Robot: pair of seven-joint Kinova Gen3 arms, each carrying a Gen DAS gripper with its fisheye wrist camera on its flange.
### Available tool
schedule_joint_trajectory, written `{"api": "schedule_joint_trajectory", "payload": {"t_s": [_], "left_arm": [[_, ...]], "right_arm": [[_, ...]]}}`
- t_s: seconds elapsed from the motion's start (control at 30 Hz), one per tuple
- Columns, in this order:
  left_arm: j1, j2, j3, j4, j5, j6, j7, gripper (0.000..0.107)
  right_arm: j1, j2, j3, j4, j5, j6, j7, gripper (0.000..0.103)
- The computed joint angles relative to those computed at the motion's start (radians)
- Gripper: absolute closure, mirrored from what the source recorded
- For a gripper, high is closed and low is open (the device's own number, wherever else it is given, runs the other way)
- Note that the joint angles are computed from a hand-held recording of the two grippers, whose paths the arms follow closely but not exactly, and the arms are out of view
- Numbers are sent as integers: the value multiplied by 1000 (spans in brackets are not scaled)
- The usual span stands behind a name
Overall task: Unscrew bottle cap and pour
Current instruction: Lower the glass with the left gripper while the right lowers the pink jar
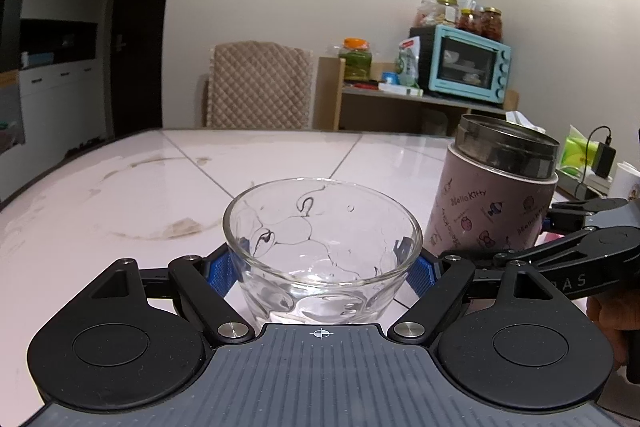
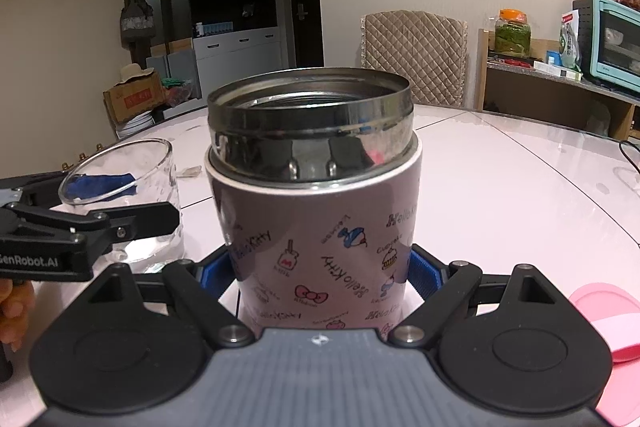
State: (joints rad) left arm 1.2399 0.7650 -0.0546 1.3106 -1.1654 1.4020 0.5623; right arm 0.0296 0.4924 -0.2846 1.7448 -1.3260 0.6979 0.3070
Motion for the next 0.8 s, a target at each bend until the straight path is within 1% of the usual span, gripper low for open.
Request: {"api": "schedule_joint_trajectory", "payload": {"t_s": [0.5,0.6,0.8], "left_arm": [[2,21,-9,-42,22,25,-11,22],[2,29,-12,-60,28,33,-18,22],[4,41,-22,-85,41,44,-28,22]], "right_arm": [[3,10,1,-3,-8,12,23,14],[-31,-52,-14,45,-40,-35,-2,14],[-46,-42,16,29,-44,-16,1,14]]}}
